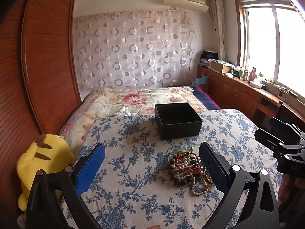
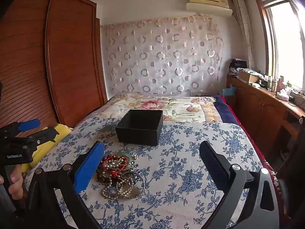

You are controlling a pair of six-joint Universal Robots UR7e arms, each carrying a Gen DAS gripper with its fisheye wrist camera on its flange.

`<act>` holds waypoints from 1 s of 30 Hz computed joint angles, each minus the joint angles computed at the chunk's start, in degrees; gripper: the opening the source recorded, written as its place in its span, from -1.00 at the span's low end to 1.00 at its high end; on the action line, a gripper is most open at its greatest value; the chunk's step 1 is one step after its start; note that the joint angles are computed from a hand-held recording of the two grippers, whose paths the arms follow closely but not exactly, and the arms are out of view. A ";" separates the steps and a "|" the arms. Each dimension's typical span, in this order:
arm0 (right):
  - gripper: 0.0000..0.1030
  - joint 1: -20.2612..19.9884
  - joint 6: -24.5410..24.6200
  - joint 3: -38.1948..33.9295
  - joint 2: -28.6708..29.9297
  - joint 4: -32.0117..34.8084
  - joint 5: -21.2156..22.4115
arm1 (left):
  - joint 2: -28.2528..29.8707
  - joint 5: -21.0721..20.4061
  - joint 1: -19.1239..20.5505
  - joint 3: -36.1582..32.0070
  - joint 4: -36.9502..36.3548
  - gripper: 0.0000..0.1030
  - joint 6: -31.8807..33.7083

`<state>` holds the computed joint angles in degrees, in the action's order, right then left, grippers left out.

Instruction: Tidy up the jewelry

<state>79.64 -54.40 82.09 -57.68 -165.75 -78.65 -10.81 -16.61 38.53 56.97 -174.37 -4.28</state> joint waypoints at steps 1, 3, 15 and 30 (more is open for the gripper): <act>0.95 0.04 0.00 -0.05 0.01 0.11 -0.22 | -0.01 -0.06 0.02 -0.01 0.15 0.85 -0.12; 0.95 0.07 -0.03 -0.10 0.03 0.15 -0.38 | 0.02 -0.12 0.02 -0.09 0.34 0.85 -0.24; 0.95 0.09 0.16 -0.18 0.05 0.27 -0.46 | 0.06 0.04 -0.01 -0.41 -0.46 0.85 0.58; 0.95 0.07 0.22 -0.03 -0.02 0.06 -0.29 | 0.20 0.06 -0.13 -0.99 -0.78 0.85 1.17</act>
<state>79.72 -54.18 82.05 -57.70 -165.69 -78.94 -10.61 -16.55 38.41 55.97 -175.15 -3.10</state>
